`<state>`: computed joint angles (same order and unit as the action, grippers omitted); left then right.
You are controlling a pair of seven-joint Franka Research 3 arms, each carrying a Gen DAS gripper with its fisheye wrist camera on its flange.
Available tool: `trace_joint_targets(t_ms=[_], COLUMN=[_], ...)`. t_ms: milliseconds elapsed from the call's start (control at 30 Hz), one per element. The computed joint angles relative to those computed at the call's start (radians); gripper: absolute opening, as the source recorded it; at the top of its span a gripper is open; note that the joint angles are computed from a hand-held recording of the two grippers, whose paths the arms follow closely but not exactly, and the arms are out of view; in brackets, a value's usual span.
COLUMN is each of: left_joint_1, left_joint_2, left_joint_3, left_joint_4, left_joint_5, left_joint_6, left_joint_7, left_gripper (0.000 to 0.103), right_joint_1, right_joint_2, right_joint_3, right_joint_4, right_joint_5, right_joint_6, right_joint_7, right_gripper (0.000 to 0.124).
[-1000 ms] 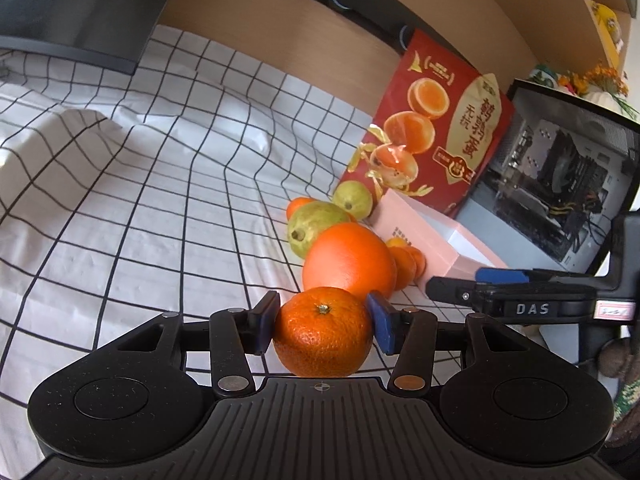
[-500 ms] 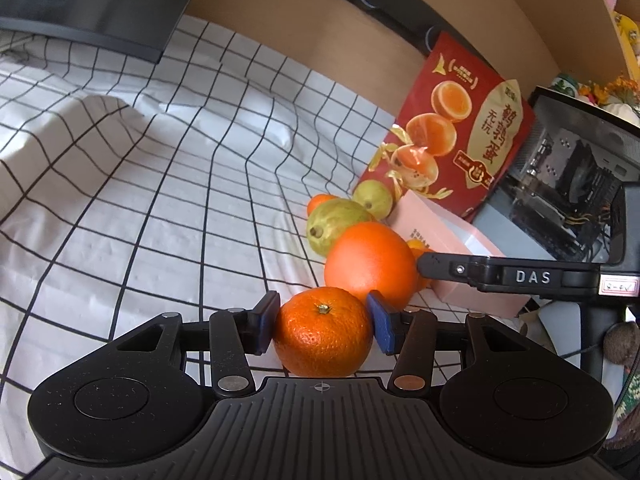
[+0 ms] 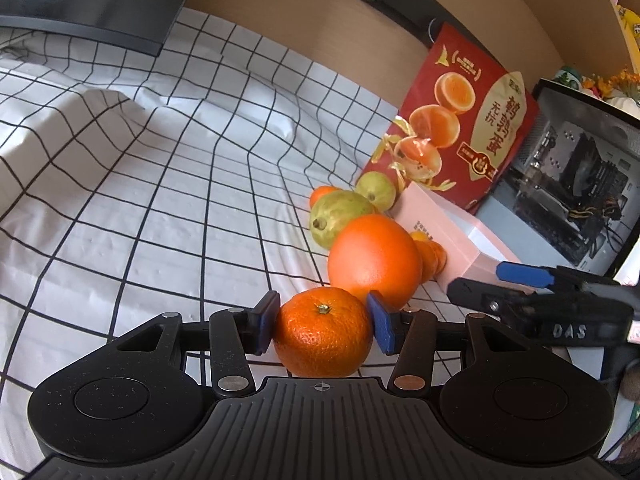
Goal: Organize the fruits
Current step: 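Lift the tangerine with the left gripper while the right gripper approaches the fruit cluster, then close the right gripper on a tangerine beside the pink box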
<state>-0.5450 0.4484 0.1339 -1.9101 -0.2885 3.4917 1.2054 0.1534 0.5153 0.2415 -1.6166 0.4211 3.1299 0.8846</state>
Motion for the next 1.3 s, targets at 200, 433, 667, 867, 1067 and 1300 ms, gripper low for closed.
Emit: trace_joint_targets(t_ms=[200, 433, 667, 867, 1067, 1300], left_joint_1=[-0.043, -0.021, 0.159, 0.204, 0.199, 0.230], left_joint_2=[0.009, 0.014, -0.007, -0.033, -0.052, -0.082], left_joint_3=[0.022, -0.033, -0.195, -0.222, -0.208, -0.233], left_joint_4=[-0.015, -0.022, -0.048, -0.075, -0.090, -0.120], left_joint_5=[-0.061, -0.187, -0.039, 0.090, 0.116, 0.209], left_joint_6=[0.099, 0.208, 0.187, 0.162, 0.162, 0.141], left_joint_7=[0.073, 0.134, -0.020, -0.101, -0.119, -0.155], left_gripper=[0.053, 0.053, 0.053, 0.053, 0.053, 0.053], right_joint_1=[-0.150, -0.266, 0.215, 0.320, 0.320, 0.290], right_joint_2=[-0.011, 0.014, 0.013, 0.142, 0.234, 0.211], right_joint_3=[0.182, 0.341, -0.232, -0.401, -0.427, -0.395], right_joint_4=[-0.074, -0.140, -0.043, 0.133, 0.276, 0.234], right_joint_5=[0.058, 0.053, 0.050, -0.096, -0.162, -0.254], right_joint_6=[0.054, 0.144, 0.169, 0.078, -0.024, -0.005], right_joint_7=[-0.064, -0.120, -0.036, 0.052, 0.125, 0.184], right_gripper=[0.100, 0.097, 0.063, 0.061, 0.056, 0.056])
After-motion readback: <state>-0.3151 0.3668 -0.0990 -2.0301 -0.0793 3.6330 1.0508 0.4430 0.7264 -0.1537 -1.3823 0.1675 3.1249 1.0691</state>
